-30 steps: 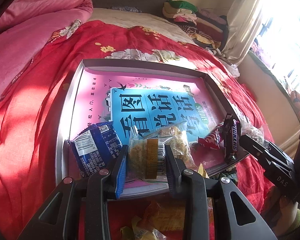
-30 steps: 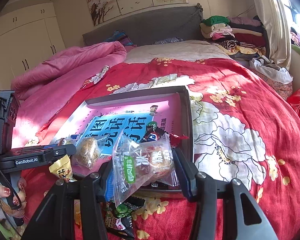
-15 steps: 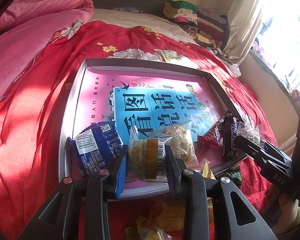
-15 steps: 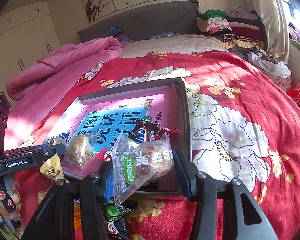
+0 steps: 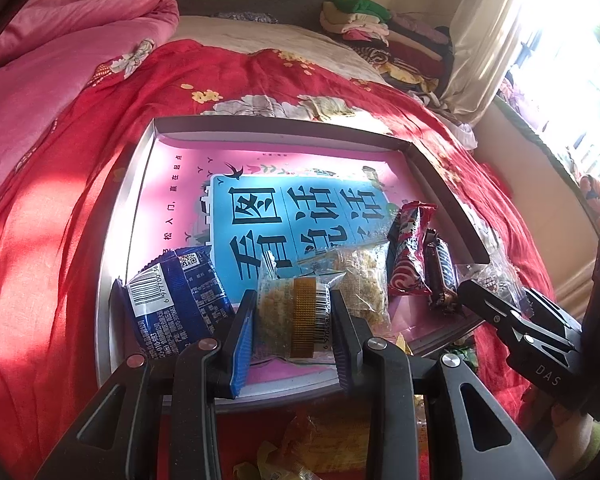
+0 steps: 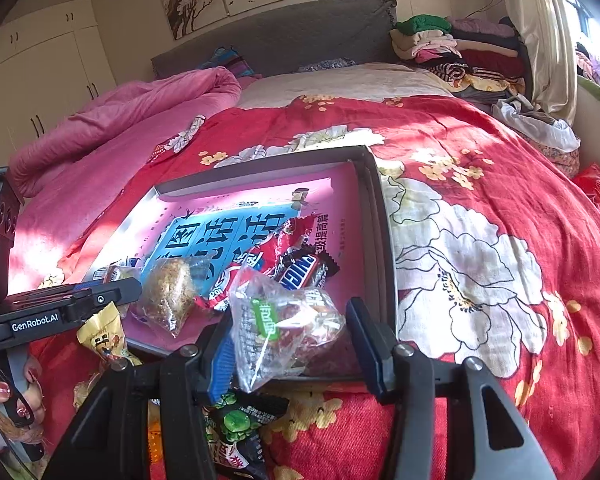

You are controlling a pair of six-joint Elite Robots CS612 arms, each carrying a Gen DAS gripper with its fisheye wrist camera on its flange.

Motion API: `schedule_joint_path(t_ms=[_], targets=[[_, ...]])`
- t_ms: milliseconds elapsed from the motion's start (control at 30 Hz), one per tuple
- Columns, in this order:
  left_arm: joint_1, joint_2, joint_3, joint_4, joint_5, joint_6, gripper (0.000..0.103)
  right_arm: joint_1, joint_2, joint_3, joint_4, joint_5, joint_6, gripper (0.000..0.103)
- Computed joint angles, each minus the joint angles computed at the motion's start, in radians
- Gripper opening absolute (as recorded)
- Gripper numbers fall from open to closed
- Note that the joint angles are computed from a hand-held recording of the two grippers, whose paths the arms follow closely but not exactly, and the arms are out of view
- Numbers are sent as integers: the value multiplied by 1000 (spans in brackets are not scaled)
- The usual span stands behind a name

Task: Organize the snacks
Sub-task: 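Open the left tool to release the cake packet while the right tool releases the clear bag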

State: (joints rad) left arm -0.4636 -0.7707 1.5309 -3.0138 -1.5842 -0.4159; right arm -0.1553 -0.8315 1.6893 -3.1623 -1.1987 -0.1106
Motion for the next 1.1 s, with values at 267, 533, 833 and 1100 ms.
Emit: schedule_joint_path(t_ms=[267, 533, 833, 1100], targets=[[1, -2, 4, 2, -5, -1, 35, -4, -11, 25, -32, 12, 2, 54], [0, -3, 5, 1, -4, 0, 35, -13, -26, 66, -87, 76, -26, 60], [-4, -7, 9, 2, 19, 7, 37, -11, -30, 72, -94, 158, -61, 61], [-2, -6, 8, 0, 18, 3, 37, -11, -29, 71, -89, 224, -96, 61]])
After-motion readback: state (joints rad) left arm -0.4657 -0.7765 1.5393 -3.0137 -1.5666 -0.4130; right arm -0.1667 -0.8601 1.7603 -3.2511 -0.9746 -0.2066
